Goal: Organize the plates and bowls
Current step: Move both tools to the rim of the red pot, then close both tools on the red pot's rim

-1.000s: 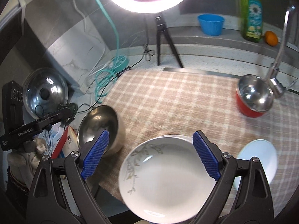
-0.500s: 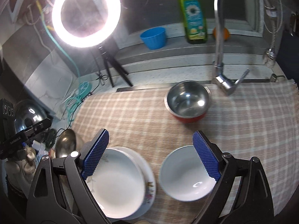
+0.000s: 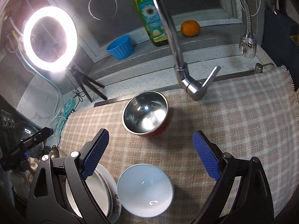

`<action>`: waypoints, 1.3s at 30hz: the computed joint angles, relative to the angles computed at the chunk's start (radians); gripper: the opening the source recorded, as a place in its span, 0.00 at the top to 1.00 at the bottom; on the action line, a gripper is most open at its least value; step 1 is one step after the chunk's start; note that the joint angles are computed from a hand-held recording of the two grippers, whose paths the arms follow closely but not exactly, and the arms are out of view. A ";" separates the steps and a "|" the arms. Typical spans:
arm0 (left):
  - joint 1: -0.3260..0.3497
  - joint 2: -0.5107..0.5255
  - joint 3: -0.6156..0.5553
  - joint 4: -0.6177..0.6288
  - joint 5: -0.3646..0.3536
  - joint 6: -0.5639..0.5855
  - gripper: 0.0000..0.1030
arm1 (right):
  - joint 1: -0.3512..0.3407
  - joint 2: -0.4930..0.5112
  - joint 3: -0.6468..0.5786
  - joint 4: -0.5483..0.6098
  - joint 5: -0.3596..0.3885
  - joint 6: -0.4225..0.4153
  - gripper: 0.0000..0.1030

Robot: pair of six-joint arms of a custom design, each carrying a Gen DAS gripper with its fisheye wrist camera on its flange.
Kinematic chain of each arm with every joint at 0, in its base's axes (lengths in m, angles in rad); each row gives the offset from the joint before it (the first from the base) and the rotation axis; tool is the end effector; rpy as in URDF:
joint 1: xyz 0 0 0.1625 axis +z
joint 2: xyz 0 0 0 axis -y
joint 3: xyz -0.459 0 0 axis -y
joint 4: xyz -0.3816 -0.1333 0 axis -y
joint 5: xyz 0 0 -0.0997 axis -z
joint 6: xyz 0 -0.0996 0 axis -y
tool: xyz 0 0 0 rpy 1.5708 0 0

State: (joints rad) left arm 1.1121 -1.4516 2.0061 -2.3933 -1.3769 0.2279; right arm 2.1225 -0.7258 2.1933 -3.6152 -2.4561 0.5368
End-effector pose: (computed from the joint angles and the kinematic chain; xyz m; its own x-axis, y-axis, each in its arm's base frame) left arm -0.0851 -0.5168 0.3495 -0.7826 0.5740 -0.2408 0.6198 0.7544 -0.2160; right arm 0.3103 -0.3969 0.0891 -0.8781 0.3889 0.2786 0.0114 0.5992 -0.8005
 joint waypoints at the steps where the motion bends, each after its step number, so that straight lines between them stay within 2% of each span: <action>1: -0.003 0.012 0.002 -0.006 -0.002 -0.003 0.29 | -0.011 -0.003 0.006 -0.013 0.011 -0.004 0.09; 8: -0.009 0.113 -0.009 -0.020 -0.021 -0.052 0.31 | -0.100 -0.013 0.035 -0.086 0.129 -0.039 0.10; 12: -0.006 0.166 -0.022 -0.020 -0.017 -0.077 0.33 | -0.152 -0.016 0.040 -0.087 0.200 -0.050 0.20; 17: -0.001 0.224 -0.047 -0.004 -0.024 -0.101 0.41 | -0.201 -0.017 0.047 -0.099 0.269 -0.052 0.23; 20: -0.003 0.252 -0.054 0.000 -0.020 -0.104 0.44 | -0.224 -0.017 0.041 -0.085 0.300 -0.060 0.30; 22: -0.005 0.269 -0.060 -0.001 -0.011 -0.106 0.47 | -0.235 -0.015 0.034 -0.073 0.309 -0.064 0.37; 27: -0.006 0.305 -0.078 0.008 0.001 -0.110 0.53 | -0.269 -0.011 0.026 -0.062 0.352 -0.064 0.47; 35: 0.003 0.346 -0.107 0.041 0.001 -0.114 0.73 | -0.298 -0.003 0.010 -0.030 0.383 -0.061 0.64; 39: 0.008 0.355 -0.114 0.054 -0.004 -0.108 0.80 | -0.303 0.001 0.003 -0.017 0.392 -0.059 0.78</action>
State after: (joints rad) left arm 1.1203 -1.0970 1.8921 -2.3395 -1.3813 0.1197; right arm 1.8199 -0.7248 2.1968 -3.6324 -2.0640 0.4774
